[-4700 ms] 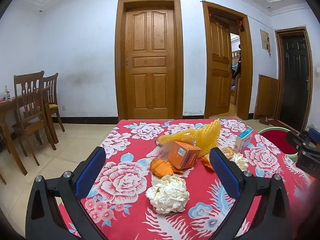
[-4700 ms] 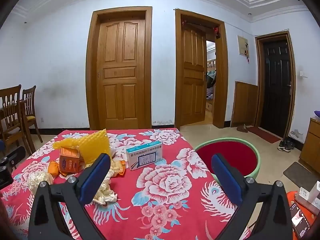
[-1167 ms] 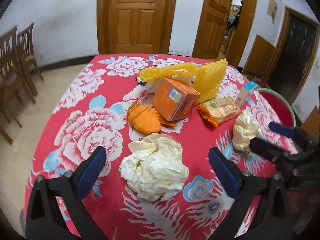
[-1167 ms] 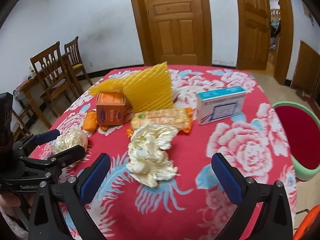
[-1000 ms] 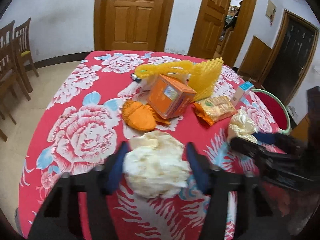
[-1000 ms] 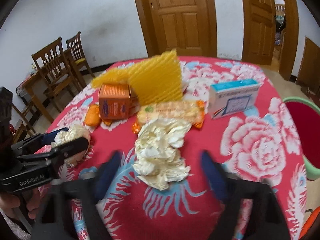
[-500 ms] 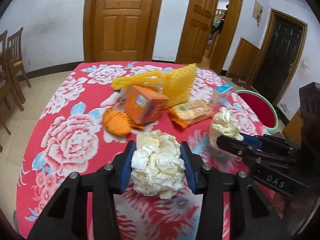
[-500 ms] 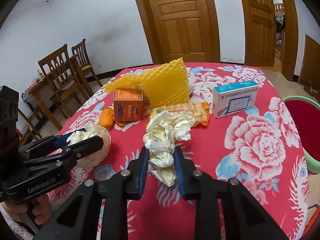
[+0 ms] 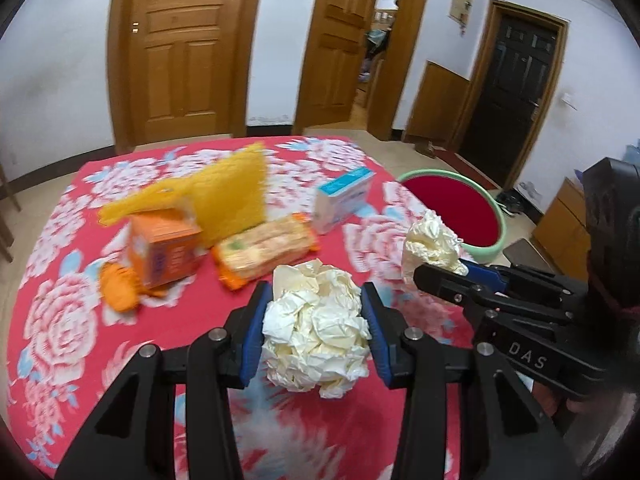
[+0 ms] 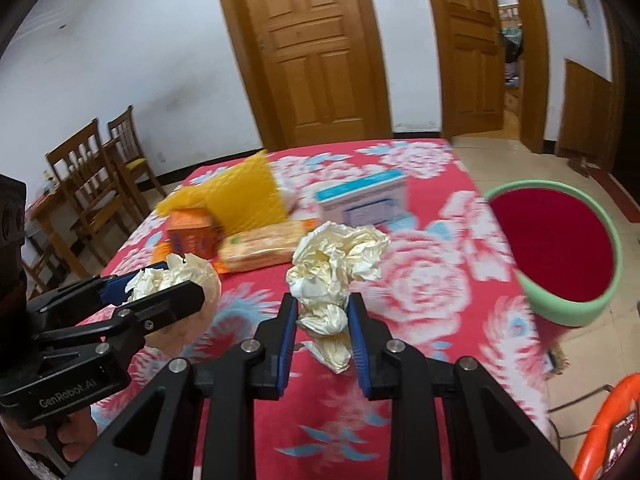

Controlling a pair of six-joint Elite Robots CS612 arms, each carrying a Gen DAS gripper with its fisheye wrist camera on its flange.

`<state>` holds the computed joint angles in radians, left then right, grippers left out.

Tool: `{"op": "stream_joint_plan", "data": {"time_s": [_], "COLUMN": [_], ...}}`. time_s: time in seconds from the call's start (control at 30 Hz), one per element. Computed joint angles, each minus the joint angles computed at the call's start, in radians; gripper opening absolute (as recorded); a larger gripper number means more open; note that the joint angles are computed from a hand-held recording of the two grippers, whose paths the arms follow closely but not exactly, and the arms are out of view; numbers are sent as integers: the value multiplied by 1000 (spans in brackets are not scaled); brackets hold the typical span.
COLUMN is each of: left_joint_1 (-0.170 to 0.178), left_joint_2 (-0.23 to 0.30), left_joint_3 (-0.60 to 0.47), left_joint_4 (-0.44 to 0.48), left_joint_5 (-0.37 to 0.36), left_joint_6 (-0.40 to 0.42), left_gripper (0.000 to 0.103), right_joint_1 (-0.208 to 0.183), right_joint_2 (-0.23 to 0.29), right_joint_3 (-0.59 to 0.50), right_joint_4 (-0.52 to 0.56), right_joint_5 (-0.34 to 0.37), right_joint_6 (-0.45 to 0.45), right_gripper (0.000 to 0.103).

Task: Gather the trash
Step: 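Carry both crumpled wads over the red bucket and open both grippers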

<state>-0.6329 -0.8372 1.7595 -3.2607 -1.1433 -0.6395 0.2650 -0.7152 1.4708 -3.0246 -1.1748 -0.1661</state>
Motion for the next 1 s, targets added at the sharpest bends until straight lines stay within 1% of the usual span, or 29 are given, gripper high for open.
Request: {"op": "stream_joint_plan", "data": {"time_s": [0.23, 0.4, 0.6, 0.73, 0.83, 1.0], "left_joint_1": [-6, -13, -14, -7, -7, 5], "left_joint_2": [37, 60, 92, 123, 141, 185], "left_joint_3": [-88, -143, -216, -280, -327, -424], "left_joint_4": [22, 34, 68, 100, 157, 226], "left_joint_5": [-66, -94, -122, -149, -136, -162], "left_joint_6": [72, 116, 155, 157, 162, 169], "left_gripper": [46, 46, 46, 46, 46, 46], "right_joint_1": [-41, -68, -97, -114, -125, -133], "right_joint_2": [-16, -26, -32, -24, -13, 18], "right_joint_3": [30, 46, 57, 41, 21, -39], "right_joint_4": [-34, -55, -81, -84, -76, -60], "right_joint_5": [-35, -65, -81, -86, -86, -102], "right_joint_6": [58, 89, 121, 141, 154, 150], "right_gripper": [28, 28, 28, 28, 28, 28]}}
